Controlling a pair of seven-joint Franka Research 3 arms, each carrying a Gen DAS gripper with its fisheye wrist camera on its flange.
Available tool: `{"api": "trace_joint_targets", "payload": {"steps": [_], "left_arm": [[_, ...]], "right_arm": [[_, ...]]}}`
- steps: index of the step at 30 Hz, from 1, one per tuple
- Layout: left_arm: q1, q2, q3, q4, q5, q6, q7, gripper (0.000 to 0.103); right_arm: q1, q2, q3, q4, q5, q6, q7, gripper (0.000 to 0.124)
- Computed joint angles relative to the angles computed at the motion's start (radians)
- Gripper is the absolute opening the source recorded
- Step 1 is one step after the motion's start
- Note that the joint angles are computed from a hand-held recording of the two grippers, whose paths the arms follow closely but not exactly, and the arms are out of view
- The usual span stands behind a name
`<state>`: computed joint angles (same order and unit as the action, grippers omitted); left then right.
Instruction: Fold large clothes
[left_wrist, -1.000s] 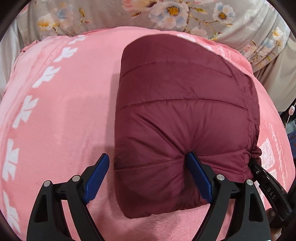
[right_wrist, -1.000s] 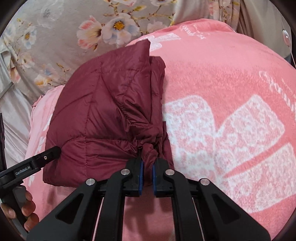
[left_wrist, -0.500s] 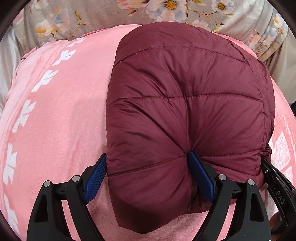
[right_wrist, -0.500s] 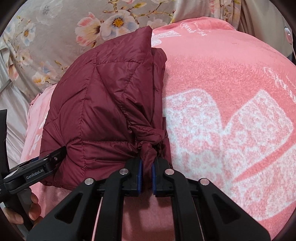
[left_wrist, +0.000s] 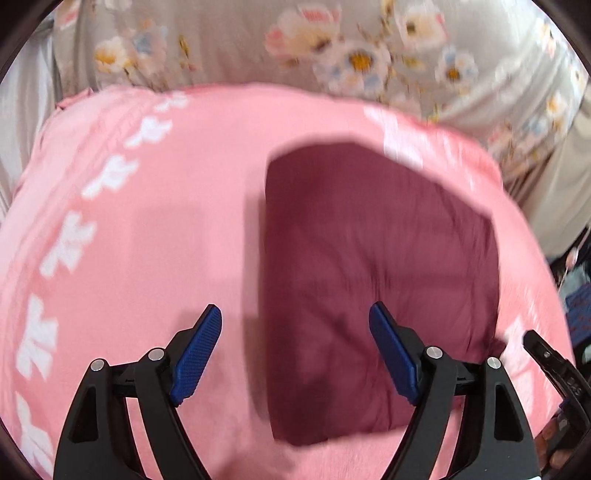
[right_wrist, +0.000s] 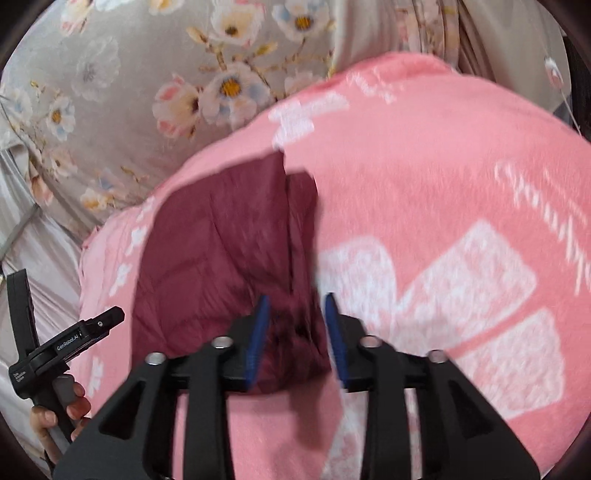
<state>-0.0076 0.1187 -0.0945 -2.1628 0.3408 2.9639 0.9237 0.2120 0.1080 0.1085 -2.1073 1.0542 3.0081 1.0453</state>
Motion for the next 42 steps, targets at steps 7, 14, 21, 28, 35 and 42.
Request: {"api": "trace_joint_targets", "payload": {"steps": [7,14,21,28,35,42], "left_arm": [[0.009,0.148,-0.006,0.302,-0.016,-0.132,0.020,0.080],[-0.016,0.345,-0.018,0.564,-0.043,-0.262,0.122,0.080],[-0.087,0.524,0.033,0.754,-0.008,-0.336,0.098,0.082],[-0.116,0.580,0.071,0.787,0.053,-0.308,0.033,0.092],[-0.122,0.610,0.083,0.795,0.080,-0.275,-0.006,0.097],[-0.146,0.623,0.115,0.797,0.131,-0.258,-0.063,0.098]], "right_arm": [[0.067,0.218,-0.122,0.307,-0.416,-0.071,0.432,0.047],[0.050,0.474,-0.128,0.644,-0.613,-0.298,0.680,0.041],[0.115,0.558,-0.204,0.705,-0.835,-0.245,0.845,0.007],[0.086,0.628,-0.171,0.756,-0.894,-0.239,0.852,0.007],[0.113,0.654,-0.199,0.768,-0.953,-0.223,0.881,0.007],[0.127,0.671,-0.216,0.784,-0.985,-0.222,0.901,0.007]]}}
